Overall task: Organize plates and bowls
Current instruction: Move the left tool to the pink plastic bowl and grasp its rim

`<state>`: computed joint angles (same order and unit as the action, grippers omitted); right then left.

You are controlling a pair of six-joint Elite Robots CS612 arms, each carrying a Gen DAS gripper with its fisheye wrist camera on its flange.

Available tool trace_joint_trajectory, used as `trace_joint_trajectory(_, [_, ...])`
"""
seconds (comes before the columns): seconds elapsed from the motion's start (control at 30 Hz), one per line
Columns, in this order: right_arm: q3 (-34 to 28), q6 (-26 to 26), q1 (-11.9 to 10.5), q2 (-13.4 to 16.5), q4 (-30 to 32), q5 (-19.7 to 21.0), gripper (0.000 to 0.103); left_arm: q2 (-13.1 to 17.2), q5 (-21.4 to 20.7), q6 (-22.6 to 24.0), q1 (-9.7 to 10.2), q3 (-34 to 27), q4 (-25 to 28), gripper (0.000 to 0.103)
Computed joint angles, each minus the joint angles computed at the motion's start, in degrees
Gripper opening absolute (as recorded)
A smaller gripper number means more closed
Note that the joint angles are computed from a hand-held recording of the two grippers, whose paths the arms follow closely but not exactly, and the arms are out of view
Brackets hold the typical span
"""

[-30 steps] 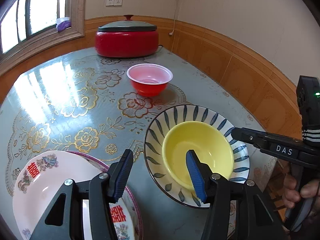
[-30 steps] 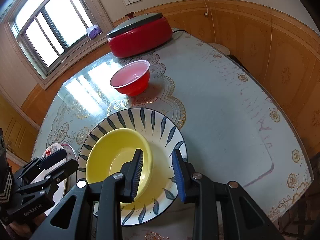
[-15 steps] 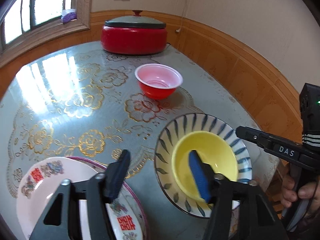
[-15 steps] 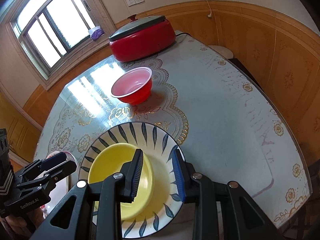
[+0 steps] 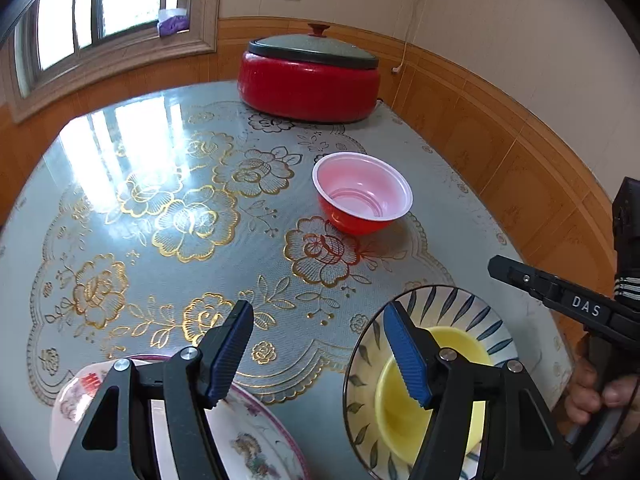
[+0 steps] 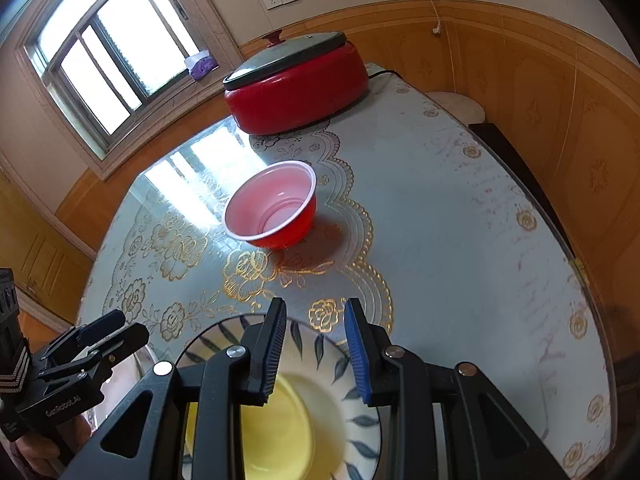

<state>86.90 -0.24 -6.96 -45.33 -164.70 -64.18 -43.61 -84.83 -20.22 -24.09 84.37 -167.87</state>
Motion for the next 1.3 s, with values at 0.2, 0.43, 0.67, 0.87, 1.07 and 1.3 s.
trace_joint_trajectory(0.2, [-5.12, -0.93, 0.04, 2.41, 5.62, 2.83, 0.03, 1.17, 0.5, -2.68, 0.45, -2.47, 1.99, 0.068])
trace_joint_trajectory(0.43, [-11.04, -1.01, 0.16, 5.33, 10.8, 4.57, 0.03, 3.26, -2.43, -6.0, 1.76, -7.01, 7.55, 0.063])
trace_joint_trajectory(0.67, [-16.89, -0.43, 0.41, 8.59, 14.62, 6.23, 0.03, 5.3, -2.81, -6.19, 1.99, -10.9, 8.79, 0.06])
trace_joint_trajectory(0.87, [-21.89, -1.46, 1.13, 11.34, 18.73, 5.81, 0.03, 7.67, -2.94, -6.08, 2.0, -15.72, 12.53, 0.059])
trace_joint_trajectory(1.07, [-25.17, -1.9, 1.42, 13.42, 21.6, 5.56, 0.03, 10.93, -4.54, -6.76, 2.5, -21.41, 15.48, 0.054])
trace_joint_trajectory(1.3, [-25.77, -5.12, 2.08, 13.97, 21.96, 3.85, 0.009, 13.6, -6.42, -6.49, 2.81, -25.57, 17.54, 0.014])
